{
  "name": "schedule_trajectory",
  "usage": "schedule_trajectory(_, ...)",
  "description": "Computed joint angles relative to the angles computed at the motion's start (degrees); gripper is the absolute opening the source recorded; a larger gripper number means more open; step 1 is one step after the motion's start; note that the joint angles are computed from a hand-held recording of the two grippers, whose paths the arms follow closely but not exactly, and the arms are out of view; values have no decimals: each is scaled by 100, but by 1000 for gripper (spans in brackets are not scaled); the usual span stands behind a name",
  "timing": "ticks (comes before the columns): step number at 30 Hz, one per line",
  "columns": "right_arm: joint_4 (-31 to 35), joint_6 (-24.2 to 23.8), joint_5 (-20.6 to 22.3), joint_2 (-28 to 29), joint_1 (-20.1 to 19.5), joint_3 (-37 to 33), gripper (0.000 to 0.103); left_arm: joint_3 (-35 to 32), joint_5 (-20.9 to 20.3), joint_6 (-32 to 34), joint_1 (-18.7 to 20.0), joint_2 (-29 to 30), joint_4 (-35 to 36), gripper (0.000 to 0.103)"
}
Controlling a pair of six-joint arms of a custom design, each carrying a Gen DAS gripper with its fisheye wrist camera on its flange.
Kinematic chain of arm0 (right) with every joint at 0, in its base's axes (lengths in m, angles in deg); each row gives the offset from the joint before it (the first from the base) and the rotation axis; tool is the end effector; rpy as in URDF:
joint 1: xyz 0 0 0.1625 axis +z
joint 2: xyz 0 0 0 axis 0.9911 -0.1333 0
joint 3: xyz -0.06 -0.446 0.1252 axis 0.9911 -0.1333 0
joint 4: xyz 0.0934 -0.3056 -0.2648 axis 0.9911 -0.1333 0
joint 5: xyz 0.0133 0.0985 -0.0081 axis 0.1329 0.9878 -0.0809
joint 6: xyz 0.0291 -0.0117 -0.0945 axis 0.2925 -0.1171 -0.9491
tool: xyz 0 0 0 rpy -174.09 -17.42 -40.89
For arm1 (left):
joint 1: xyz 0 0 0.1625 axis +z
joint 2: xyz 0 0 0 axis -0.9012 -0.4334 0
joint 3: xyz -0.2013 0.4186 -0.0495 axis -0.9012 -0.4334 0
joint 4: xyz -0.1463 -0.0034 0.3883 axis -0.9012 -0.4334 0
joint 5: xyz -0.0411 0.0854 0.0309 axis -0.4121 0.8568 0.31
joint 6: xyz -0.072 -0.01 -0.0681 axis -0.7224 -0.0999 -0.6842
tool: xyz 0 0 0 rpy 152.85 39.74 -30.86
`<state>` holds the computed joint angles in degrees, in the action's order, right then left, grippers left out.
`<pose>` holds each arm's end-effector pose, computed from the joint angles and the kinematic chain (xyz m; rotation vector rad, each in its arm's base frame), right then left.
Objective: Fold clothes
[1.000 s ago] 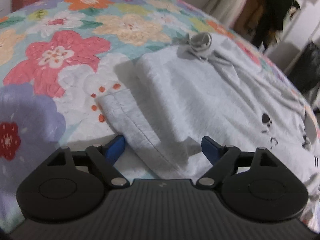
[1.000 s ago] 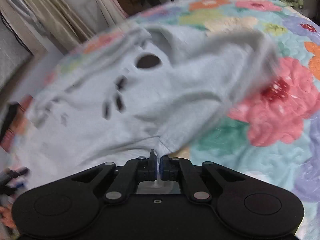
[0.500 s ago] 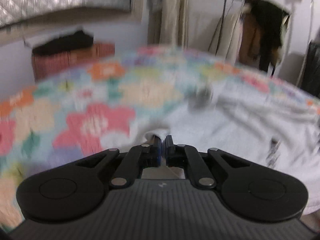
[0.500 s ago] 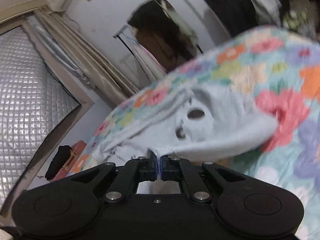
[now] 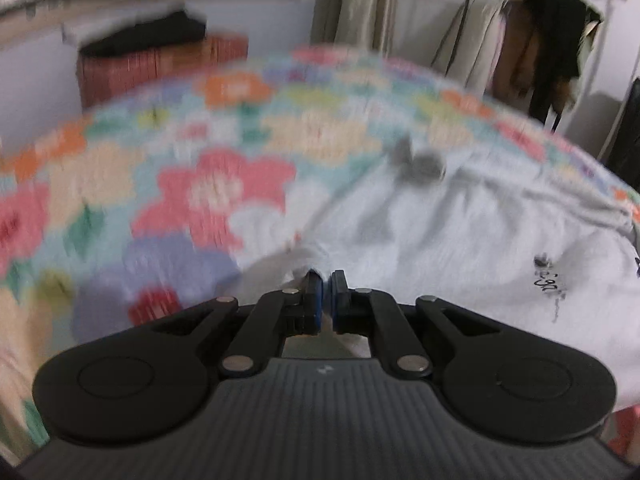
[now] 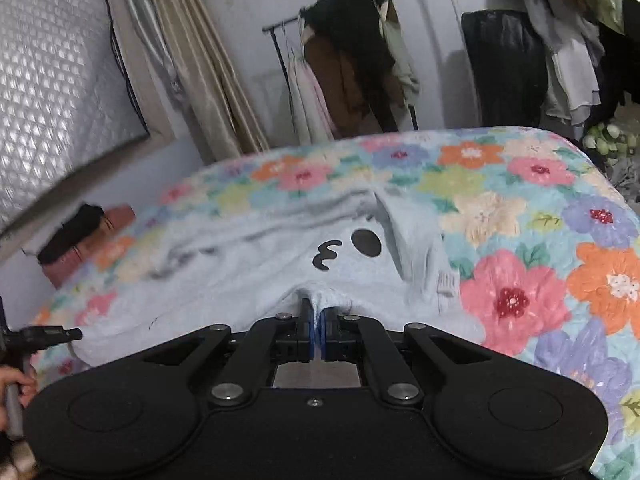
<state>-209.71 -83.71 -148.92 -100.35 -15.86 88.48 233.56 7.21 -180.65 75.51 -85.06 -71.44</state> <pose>0.0341 -0.3132 0.3883 0.7427 -2.5204 1.0778 -0.1931 -0.2533 0.1408 -0.3224 2.0818 -1.2041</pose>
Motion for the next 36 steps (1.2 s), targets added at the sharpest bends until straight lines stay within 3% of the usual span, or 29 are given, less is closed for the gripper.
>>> schedule_trajectory(3,-753,-186,-355,570,220,91,5,324,-249,201,98,-160,-966,5)
schedule_trajectory(7,-1526,-298,-1027,1229,520,98,5,400,-299,255,128,-233,-1220,5)
schedule_trajectory(10,-1313,89,-1149,1426,410,-76,7,589,-228,432,129,-347,-1799,6)
schedule_trajectory(12,-1144,352,-1223,1553,340,-204,9,849,-274,601,220,-420,-2668,6)
schedule_trajectory(15,-486,799,-922,1414,42,-371,10,1159,-404,770,397,-376,-3794,6)
schedule_trajectory(17,-76,964,-741,1304,-111,-433,13,1213,-413,740,404,-382,-3955,9)
schedule_trajectory(19,331,1116,-561,1207,-262,-501,26,1248,-413,755,389,-388,-4088,14)
schedule_trajectory(21,688,1285,-611,1189,-276,-574,58,1324,-420,850,383,-351,-4392,27)
schedule_trajectory(24,1125,1187,-828,1223,-148,-661,75,1393,-462,1155,430,-246,-4863,38)
schedule_trajectory(26,1317,1078,-1163,1333,41,-701,83,1330,-482,1352,476,-172,-4879,41)
schedule_trajectory(29,1283,1043,-1962,1753,437,-728,79,1092,-523,1802,559,-66,-4493,36)
schedule_trajectory(31,1145,905,-2299,1961,630,-682,53,787,-526,2170,596,47,-3800,18)
schedule_trajectory(32,1129,732,-2359,1985,711,-641,22,667,-501,2251,580,106,-3488,15)
schedule_trajectory(34,1235,370,-2295,1814,847,-539,14,479,-392,2284,525,168,-2941,5)
schedule_trajectory(36,1902,296,-2032,1401,916,-601,12,341,-284,2317,397,116,-2364,4)
